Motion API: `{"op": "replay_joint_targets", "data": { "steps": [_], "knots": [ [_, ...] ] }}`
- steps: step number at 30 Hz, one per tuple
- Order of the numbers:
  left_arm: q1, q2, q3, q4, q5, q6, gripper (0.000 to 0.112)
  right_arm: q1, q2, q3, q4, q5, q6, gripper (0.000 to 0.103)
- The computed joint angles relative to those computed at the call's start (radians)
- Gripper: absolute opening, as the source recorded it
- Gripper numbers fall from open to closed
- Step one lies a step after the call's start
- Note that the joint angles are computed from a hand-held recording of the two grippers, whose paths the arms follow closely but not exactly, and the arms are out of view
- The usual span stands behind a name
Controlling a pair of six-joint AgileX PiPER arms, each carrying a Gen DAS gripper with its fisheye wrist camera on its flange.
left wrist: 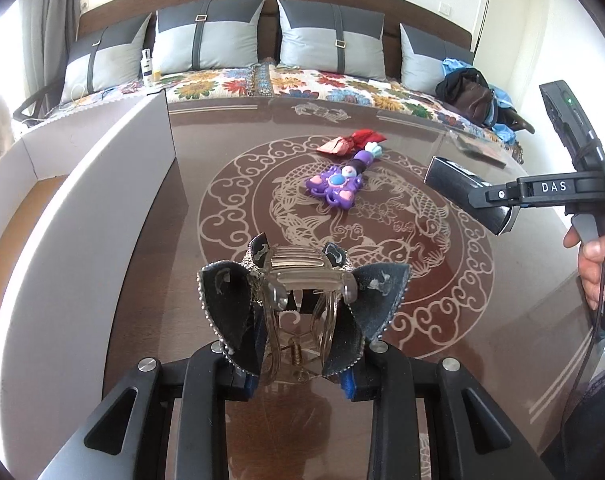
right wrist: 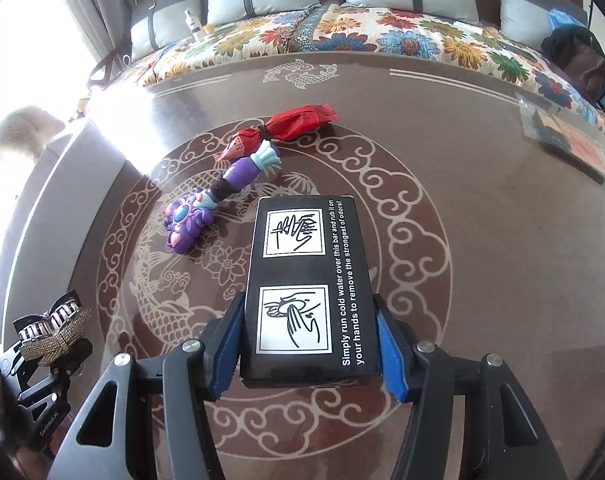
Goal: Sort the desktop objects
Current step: 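Carry both items into the cardboard box and open both grippers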
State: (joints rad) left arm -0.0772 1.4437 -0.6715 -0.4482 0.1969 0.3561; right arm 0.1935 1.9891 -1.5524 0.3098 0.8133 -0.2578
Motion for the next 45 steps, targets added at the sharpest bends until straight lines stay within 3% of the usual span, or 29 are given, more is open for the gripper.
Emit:
{"op": "replay_joint_targets", "data": {
  "steps": [4,9,12,16,18,21,25,27,30,33,37,42,45],
  "knots": [
    [0.102,-0.172,0.032,-0.187,0.126,0.177,0.03,-0.008,-0.135,0.1,0.089,0.03,-0.059,0.059],
    [0.402,-0.345,-0.014,-0.301,0.401,0.361,0.03,0.101,-0.251,0.113,0.184,0.051,-0.036,0.059],
    [0.663,-0.367,-0.089,-0.326,0.567,0.487,0.03,0.244,-0.243,0.017,0.202,0.057,0.037,0.059],
    [0.99,-0.272,-0.203,-0.342,0.702,0.637,0.03,0.473,-0.139,-0.188,0.184,0.045,0.157,0.059],
    [1.091,-0.191,-0.251,-0.316,0.711,0.664,0.03,0.576,-0.045,-0.324,0.157,0.052,0.219,0.059],
    [1.159,-0.069,-0.302,-0.236,0.664,0.659,0.03,0.718,0.115,-0.53,0.052,0.086,0.311,0.059],
    [1.148,0.1,-0.365,-0.025,0.619,0.512,0.033,0.831,0.332,-0.782,-0.081,0.194,0.4,0.06],
    [1.116,0.135,-0.343,0.09,0.559,0.41,0.043,0.852,0.397,-0.835,-0.094,0.23,0.416,0.061],
    [1.16,0.095,-0.269,0.045,0.495,0.461,0.056,0.847,0.325,-0.659,-0.045,0.13,0.379,0.063],
    [1.228,0.013,-0.211,-0.106,0.512,0.588,0.068,0.837,0.148,-0.384,-0.064,-0.043,0.325,0.081],
    [1.219,-0.154,-0.139,-0.218,0.562,0.649,0.068,0.807,-0.103,0.002,-0.26,-0.285,0.399,0.101],
    [1.05,-0.414,-0.055,-0.292,0.651,0.6,0.074,0.641,-0.334,0.449,-0.629,-0.464,0.689,0.102],
    [0.778,-0.56,0.019,-0.253,0.568,0.442,0.092,0.462,-0.371,0.616,-0.803,-0.517,0.797,0.102]
  ]
}}
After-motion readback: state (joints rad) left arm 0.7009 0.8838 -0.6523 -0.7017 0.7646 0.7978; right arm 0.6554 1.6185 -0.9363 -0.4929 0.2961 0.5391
